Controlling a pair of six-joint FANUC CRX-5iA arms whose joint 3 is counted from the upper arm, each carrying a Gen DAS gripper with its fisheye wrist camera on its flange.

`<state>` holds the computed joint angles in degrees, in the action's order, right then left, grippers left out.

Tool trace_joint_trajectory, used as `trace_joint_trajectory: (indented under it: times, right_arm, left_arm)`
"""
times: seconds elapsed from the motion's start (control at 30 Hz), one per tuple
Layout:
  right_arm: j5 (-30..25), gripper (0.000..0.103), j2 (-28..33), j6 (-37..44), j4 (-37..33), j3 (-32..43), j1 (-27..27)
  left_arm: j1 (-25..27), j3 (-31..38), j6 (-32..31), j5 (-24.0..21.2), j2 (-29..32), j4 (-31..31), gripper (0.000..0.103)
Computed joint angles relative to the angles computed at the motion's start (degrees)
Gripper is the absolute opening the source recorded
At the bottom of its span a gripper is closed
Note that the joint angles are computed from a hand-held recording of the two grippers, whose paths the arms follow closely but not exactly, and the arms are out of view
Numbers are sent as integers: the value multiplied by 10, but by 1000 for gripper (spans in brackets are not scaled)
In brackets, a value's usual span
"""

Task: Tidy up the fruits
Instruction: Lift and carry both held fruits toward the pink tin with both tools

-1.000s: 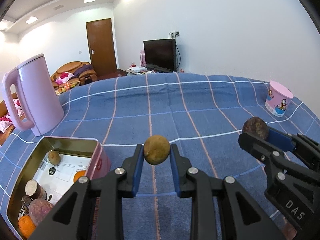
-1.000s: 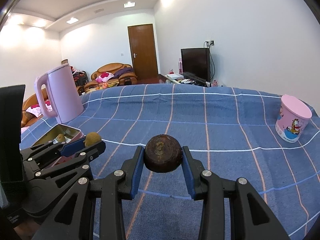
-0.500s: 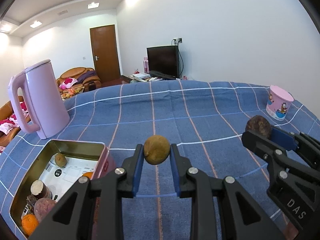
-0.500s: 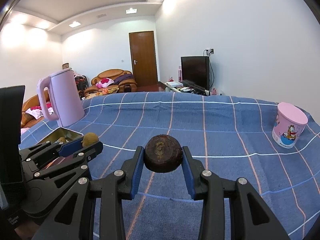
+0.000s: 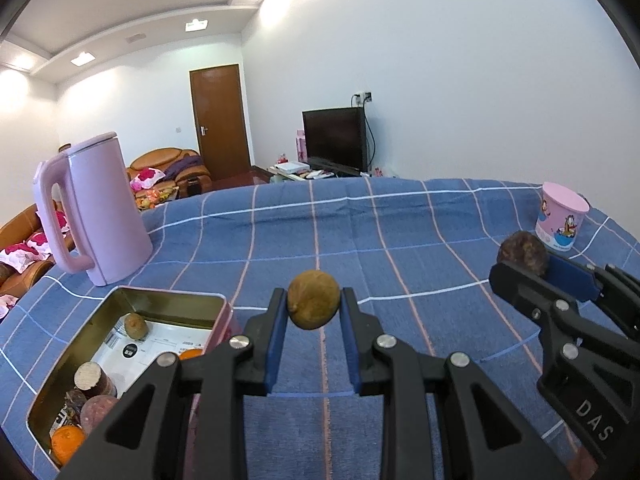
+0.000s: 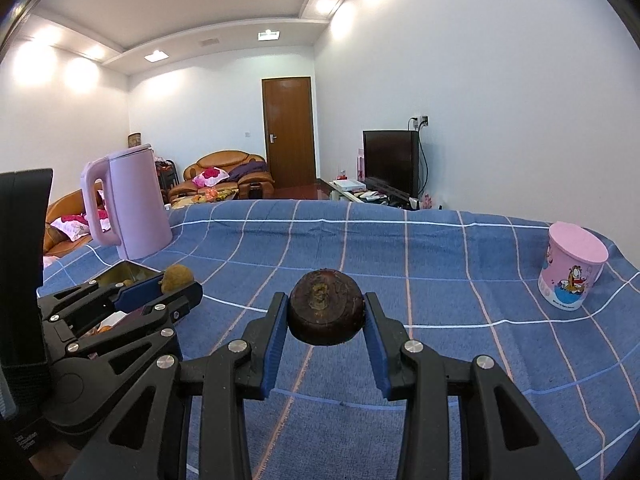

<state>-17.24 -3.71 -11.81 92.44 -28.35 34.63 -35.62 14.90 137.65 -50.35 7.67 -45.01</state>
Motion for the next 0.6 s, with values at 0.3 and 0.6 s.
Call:
trace_joint_trajectory:
  times: [0.3, 0.6]
  right_arm:
    - [11, 39, -9, -86, 109, -12, -25]
    - [10, 39, -21, -177, 217, -22, -47]
  left_arm:
    - [-12, -5, 24, -4, -7, -30, 27]
    - [-26, -16, 68, -15, -18, -69, 27]
